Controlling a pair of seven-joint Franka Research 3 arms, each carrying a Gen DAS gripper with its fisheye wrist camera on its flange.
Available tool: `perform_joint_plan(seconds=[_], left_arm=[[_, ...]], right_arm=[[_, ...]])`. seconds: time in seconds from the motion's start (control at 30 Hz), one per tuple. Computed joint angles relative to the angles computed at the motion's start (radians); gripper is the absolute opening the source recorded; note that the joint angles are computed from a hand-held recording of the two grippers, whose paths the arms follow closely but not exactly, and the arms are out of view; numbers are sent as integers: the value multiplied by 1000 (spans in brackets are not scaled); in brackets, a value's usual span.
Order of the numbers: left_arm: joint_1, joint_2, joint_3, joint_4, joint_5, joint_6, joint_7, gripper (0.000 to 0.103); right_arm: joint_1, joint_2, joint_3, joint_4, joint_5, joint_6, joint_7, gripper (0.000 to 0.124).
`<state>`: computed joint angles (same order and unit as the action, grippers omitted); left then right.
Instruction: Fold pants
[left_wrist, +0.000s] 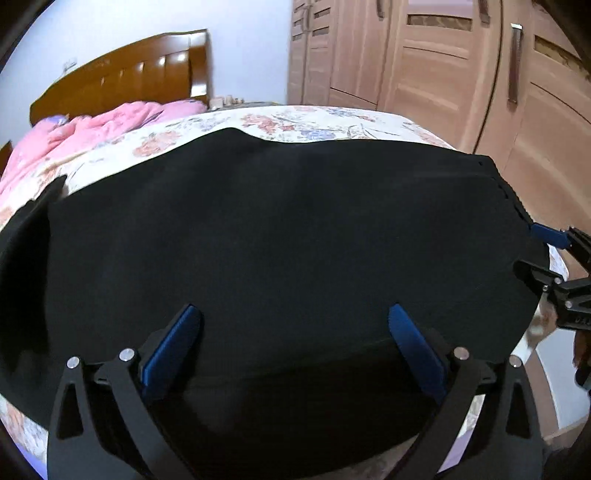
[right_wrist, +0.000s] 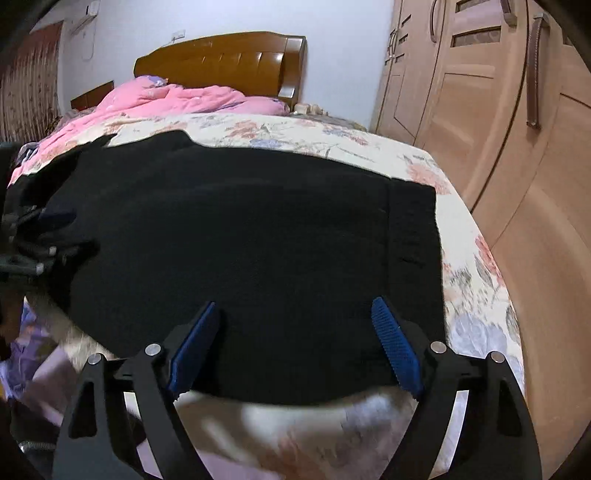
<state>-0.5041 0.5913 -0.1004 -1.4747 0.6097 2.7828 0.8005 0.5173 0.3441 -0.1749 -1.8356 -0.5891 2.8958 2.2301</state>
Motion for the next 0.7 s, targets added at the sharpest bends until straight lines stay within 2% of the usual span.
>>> perform_joint_plan(seconds=[0.07, 0.1, 0.2, 0.27, 0.3, 0.33, 0.37, 0.4, 0.43, 0.5, 0.53, 0.6, 0.63, 0.7], left_arm=[[-6, 8, 4, 13, 2, -15, 0, 102], [-15, 14, 13, 25, 10, -26, -10, 102], [-32, 24, 27, 45, 29, -44, -41, 102], [-23, 24, 17, 45, 27, -42, -32, 102], [-16, 22, 9, 43, 22, -41, -22, 102], [-12, 20, 1, 42, 15, -44, -13, 102], [6, 5, -17, 26, -5, -46, 10, 102], [16, -12, -22, 9, -16, -42, 17, 102], [17, -42, -5, -28, -5, -13, -9, 102], [16, -109, 60, -104, 47, 64, -125, 102], [28, -131, 85, -113, 57, 53, -174, 102], [33, -130, 118, -54, 88, -102, -225, 102], [46, -106, 117, 11, 80, -222, -201, 101], [85, -45, 93, 127, 52, -375, -124, 101]], right_arm=[[-15, -9, 22, 14, 38, -45, -31, 73], [-5, -8, 12, 34, 28, -64, -7, 73], [4, 24, 0, 97, -7, -38, 35, 75], [-19, 80, 34, 178, 12, -54, -13, 76], [-26, 111, 50, 216, 63, -78, -72, 76], [-1, 141, 31, 250, 171, -143, -158, 77], [-10, 160, 37, 257, 209, -153, -181, 78], [-54, 149, 78, 230, 177, -108, -143, 78], [-64, 142, 84, 211, 204, -80, -164, 78], [-62, 138, 80, 204, 243, -78, -204, 78], [-57, 145, 75, 218, 258, -93, -215, 78], [-29, 163, 47, 250, 257, -119, -202, 80], [-12, 172, 29, 263, 249, -125, -183, 81], [9, 177, 5, 265, 233, -122, -152, 82]])
